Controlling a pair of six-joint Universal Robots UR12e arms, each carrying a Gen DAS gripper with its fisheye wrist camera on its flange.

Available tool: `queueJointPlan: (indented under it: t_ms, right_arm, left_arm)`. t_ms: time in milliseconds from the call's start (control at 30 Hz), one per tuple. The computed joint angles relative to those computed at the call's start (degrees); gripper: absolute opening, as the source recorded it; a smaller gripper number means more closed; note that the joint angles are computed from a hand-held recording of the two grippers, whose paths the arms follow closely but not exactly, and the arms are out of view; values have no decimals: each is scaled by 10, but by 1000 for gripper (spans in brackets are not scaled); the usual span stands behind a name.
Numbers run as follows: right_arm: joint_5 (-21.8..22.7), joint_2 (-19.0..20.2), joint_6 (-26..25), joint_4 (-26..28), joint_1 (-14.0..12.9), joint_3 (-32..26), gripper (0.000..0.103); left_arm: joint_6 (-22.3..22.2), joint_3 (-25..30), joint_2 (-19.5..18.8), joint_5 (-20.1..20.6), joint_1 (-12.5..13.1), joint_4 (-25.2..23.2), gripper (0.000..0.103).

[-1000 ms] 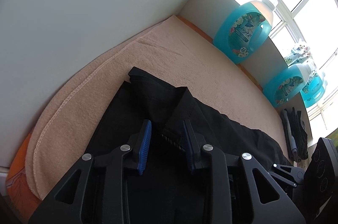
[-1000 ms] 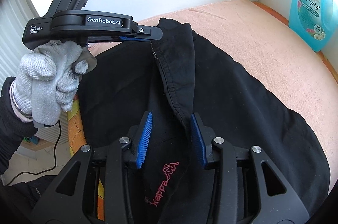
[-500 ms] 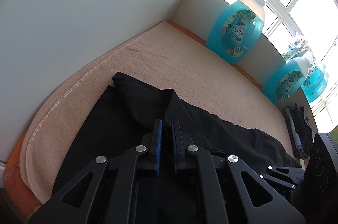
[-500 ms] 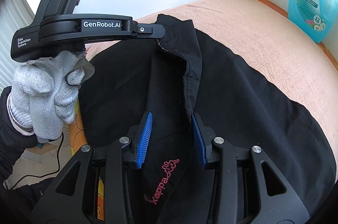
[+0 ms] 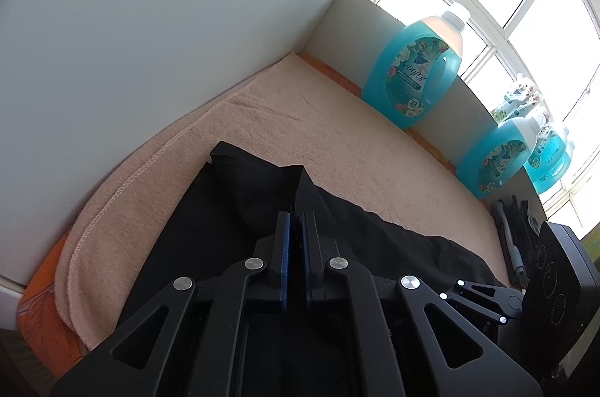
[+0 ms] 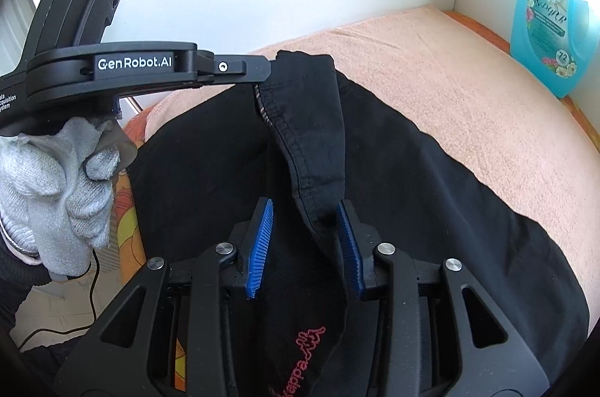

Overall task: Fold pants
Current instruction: 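Fold the black pants over with both grippers and lay them flat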

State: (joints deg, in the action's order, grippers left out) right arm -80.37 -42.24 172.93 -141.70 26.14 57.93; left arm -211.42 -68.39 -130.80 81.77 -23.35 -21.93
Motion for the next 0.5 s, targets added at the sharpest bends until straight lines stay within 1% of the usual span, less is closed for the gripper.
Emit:
queueJointPlan:
  t_ms: [33,100,200,233,333,433,500]
  right_arm:
    - [-6,2,-5,-3,2,-5,33]
    - [-1,6,-8,6,4,-15,7]
    - [7,8,-15,5,8,-20,6]
    - [15,6,-14,2,9,-18,5]
    - [52,0,-11,-1,10,-10,4]
    - [101,-8,-12,4,12,-2,4]
    - [116,-8,-26,13,17,-2,3]
  left_arm:
    - [-2,-2,2,0,0,3,4]
    - [-5,-8,6,-3,2,11,4]
    - [-5,-20,14,0,2,24,4]
    - [-7,-27,19,1,3,32,4]
    - [-10,-58,38,9,4,64,4]
    - [-29,-100,61,11,8,97,4]
    - [-41,-129,77,21,9,114,4]
